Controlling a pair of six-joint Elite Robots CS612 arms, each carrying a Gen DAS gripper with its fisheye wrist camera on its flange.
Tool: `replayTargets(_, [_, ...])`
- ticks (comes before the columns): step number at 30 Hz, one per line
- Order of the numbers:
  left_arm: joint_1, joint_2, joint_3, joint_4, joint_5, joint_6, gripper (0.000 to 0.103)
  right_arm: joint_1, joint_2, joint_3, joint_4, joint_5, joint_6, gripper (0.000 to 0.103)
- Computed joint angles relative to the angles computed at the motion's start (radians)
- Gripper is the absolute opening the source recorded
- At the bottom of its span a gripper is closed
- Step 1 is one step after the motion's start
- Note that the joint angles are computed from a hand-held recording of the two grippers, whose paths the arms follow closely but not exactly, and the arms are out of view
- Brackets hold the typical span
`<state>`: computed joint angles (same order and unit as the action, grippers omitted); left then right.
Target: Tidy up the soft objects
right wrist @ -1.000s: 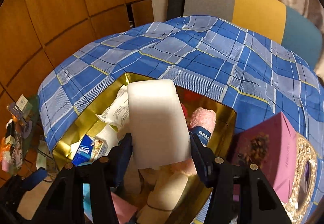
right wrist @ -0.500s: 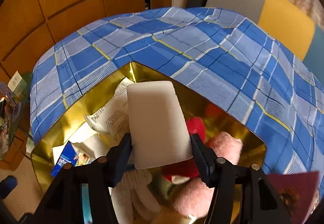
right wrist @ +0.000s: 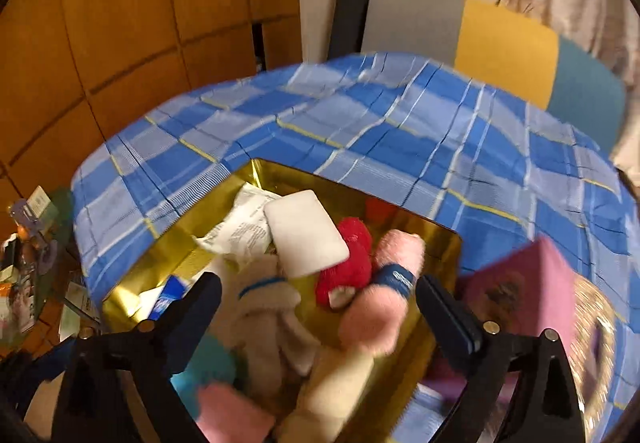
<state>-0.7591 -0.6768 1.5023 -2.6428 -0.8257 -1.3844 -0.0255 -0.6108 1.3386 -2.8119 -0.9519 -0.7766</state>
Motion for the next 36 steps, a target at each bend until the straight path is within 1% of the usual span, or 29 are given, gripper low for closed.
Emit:
replayTargets(1, [0.000, -0.002, 0.002, -0.007, -0.012, 0.005, 0.054, -0.008, -0.010, 0.025, -0.040, 0.011, 0.013, 0.103])
replayTargets(3, [-0.001, -0.004, 0.008, -0.027, -0.029, 0.012, 0.054, -0.027, -0.033, 0.084, -0.139, 0.026, 0.055, 0.103])
replayTargets(5, [-0.004, -0.007, 0.012, -0.028, -0.032, 0.004, 0.055, -0.043, -0.049, 0.132, -0.243, 0.018, 0.109, 0.103])
replayTargets(6, [-0.006, -0.009, 0.013, -0.023, -0.029, -0.001, 0.054, -0.051, -0.055, 0.155, -0.288, 0.003, 0.144, 0.103])
replayTargets(8, [-0.012, -0.013, 0.017, -0.014, -0.013, -0.010, 0.054, -0.062, -0.064, 0.175, -0.300, -0.012, 0.180, 0.103])
replayTargets(11, [-0.020, -0.017, 0.028, -0.046, 0.000, -0.005, 0.054, -0.081, -0.075, 0.201, -0.281, -0.018, 0.247, 0.103])
replayTargets(12, [-0.022, -0.019, 0.030, -0.051, 0.000, -0.010, 0.054, -0.084, -0.078, 0.212, -0.286, -0.042, 0.286, 0.103])
replayTargets(14, [-0.023, -0.020, 0.036, -0.078, -0.016, 0.000, 0.054, -0.085, -0.084, 0.229, -0.301, -0.098, 0.329, 0.103])
replayTargets(15, [-0.022, -0.021, 0.037, -0.090, -0.025, 0.006, 0.054, -0.084, -0.089, 0.240, -0.307, -0.139, 0.350, 0.103])
replayTargets(17, [-0.024, -0.021, 0.036, -0.092, -0.031, 0.012, 0.054, -0.085, -0.095, 0.254, -0.307, -0.176, 0.358, 0.103])
replayTargets(19, [-0.029, -0.021, 0.028, -0.075, -0.026, 0.027, 0.054, -0.090, -0.102, 0.270, -0.304, -0.178, 0.341, 0.103])
replayTargets(21, [-0.032, -0.019, 0.020, -0.065, -0.025, 0.045, 0.054, -0.094, -0.108, 0.289, -0.326, -0.183, 0.331, 0.103])
replayTargets(26, [-0.041, -0.015, 0.008, -0.074, -0.023, 0.082, 0.054, -0.090, -0.115, 0.314, -0.387, -0.260, 0.336, 0.103])
replayTargets(28, [-0.044, -0.015, 0.003, -0.070, -0.021, 0.092, 0.054, -0.094, -0.119, 0.323, -0.394, -0.265, 0.344, 0.103])
replayTargets(33, [-0.050, -0.020, -0.003, -0.031, 0.003, 0.092, 0.054, -0.089, -0.126, 0.336, -0.412, -0.333, 0.353, 0.103])
replayTargets(36, [-0.051, -0.028, 0.004, -0.038, 0.010, 0.098, 0.054, -0.086, -0.126, 0.339, -0.428, -0.343, 0.354, 0.103])
